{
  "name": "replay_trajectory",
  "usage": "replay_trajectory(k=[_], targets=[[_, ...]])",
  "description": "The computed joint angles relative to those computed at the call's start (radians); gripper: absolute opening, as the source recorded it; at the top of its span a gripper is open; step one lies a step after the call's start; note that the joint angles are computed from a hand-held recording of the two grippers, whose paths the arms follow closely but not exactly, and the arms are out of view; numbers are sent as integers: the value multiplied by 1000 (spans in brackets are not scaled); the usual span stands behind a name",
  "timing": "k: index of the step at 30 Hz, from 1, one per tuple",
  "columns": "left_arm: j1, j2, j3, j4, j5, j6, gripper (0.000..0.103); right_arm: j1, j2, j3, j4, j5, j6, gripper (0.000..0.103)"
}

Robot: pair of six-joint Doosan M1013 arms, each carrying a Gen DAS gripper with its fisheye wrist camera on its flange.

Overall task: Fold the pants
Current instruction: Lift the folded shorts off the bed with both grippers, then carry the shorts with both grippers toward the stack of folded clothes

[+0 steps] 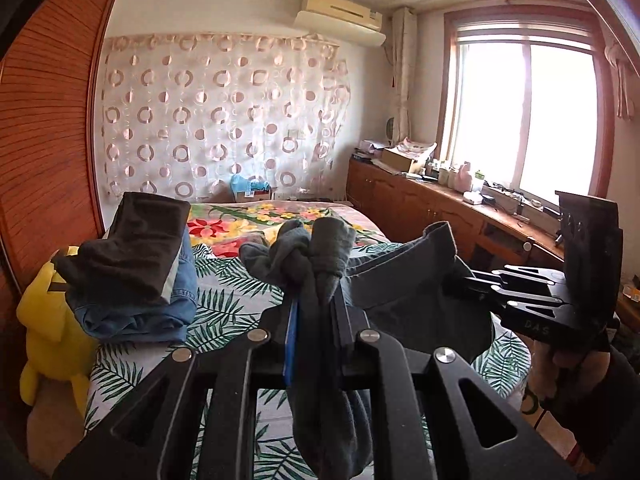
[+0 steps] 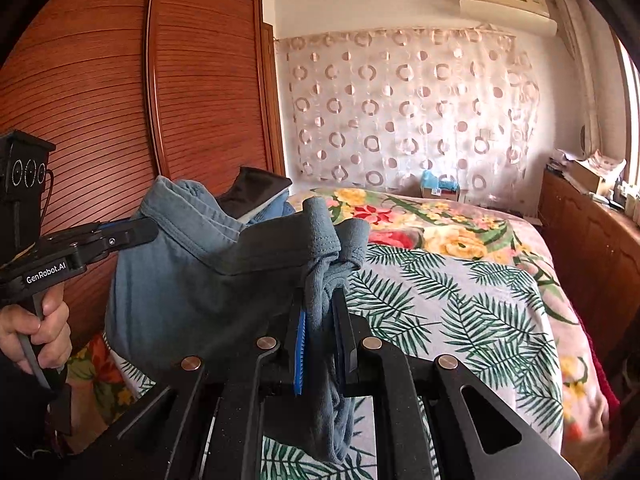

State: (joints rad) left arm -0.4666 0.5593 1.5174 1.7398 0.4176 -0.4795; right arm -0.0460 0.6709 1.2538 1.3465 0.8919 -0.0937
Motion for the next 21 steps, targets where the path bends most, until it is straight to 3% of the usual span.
replay_trajectory(k=[11,21], targets=[[34,11,-10,-39,19,13,14,36,81,-163,-89,41,92,11],[72,26,-53,-88,50,71,14,77,197,-396,-157,94,191,11]])
